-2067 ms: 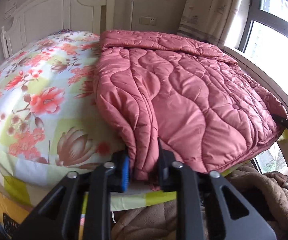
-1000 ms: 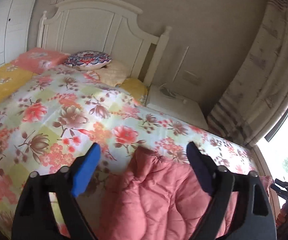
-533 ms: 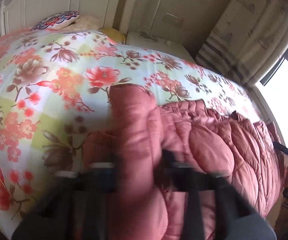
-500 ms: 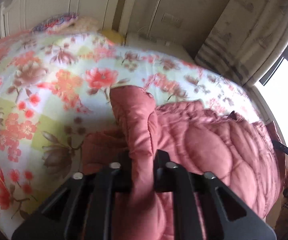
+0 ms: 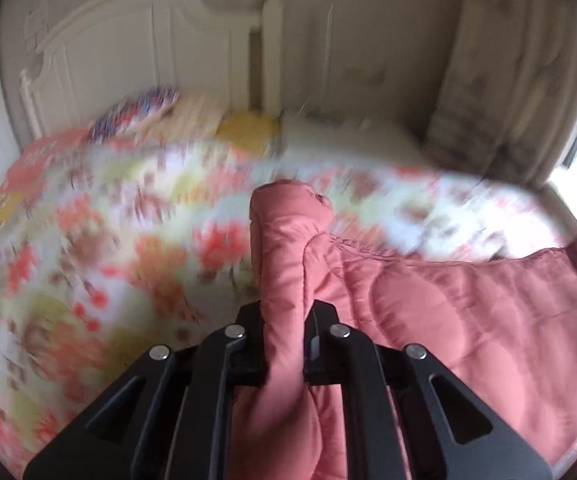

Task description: Fold large clothes

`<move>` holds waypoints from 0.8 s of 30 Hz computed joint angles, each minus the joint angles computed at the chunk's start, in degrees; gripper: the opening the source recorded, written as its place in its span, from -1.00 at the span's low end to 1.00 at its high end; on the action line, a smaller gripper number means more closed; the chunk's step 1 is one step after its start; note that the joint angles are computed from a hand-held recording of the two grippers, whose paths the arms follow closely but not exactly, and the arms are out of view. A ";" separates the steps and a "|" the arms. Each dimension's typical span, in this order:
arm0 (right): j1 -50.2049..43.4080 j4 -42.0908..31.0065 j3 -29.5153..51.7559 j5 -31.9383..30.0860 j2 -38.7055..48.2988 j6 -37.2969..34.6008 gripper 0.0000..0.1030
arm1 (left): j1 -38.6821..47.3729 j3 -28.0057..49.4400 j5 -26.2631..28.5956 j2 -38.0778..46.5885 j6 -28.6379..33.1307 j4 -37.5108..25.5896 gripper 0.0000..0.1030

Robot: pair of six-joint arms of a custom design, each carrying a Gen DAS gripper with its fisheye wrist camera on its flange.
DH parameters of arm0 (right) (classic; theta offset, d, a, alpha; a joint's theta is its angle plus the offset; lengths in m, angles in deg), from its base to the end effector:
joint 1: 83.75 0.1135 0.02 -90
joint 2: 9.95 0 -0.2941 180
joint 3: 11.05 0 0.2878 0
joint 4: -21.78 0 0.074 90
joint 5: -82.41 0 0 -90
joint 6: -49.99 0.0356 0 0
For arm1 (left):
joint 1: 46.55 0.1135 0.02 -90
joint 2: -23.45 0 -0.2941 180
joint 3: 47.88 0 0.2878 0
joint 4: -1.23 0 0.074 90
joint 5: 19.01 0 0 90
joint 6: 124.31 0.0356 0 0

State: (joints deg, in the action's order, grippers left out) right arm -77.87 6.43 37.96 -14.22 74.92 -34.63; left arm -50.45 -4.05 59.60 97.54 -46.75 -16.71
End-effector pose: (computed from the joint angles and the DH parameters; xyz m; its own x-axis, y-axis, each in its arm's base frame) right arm 0.2935 0.0344 0.1526 -0.7882 0.0125 -0.6153 -0.1002 0.9838 0.1483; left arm 0.2604 -0.0107 0.1701 -0.7124 -0.1631 -0.6826 -0.2233 0.9747 0.0002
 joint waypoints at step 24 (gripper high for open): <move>37.90 3.94 -1.71 25.27 0.41 -1.24 0.69 | -29.20 7.09 -29.14 10.30 -6.59 -1.91 0.96</move>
State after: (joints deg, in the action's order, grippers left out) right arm -39.96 10.37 36.25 11.05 75.33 -35.86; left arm -79.65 3.04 30.46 107.83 -53.34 -18.62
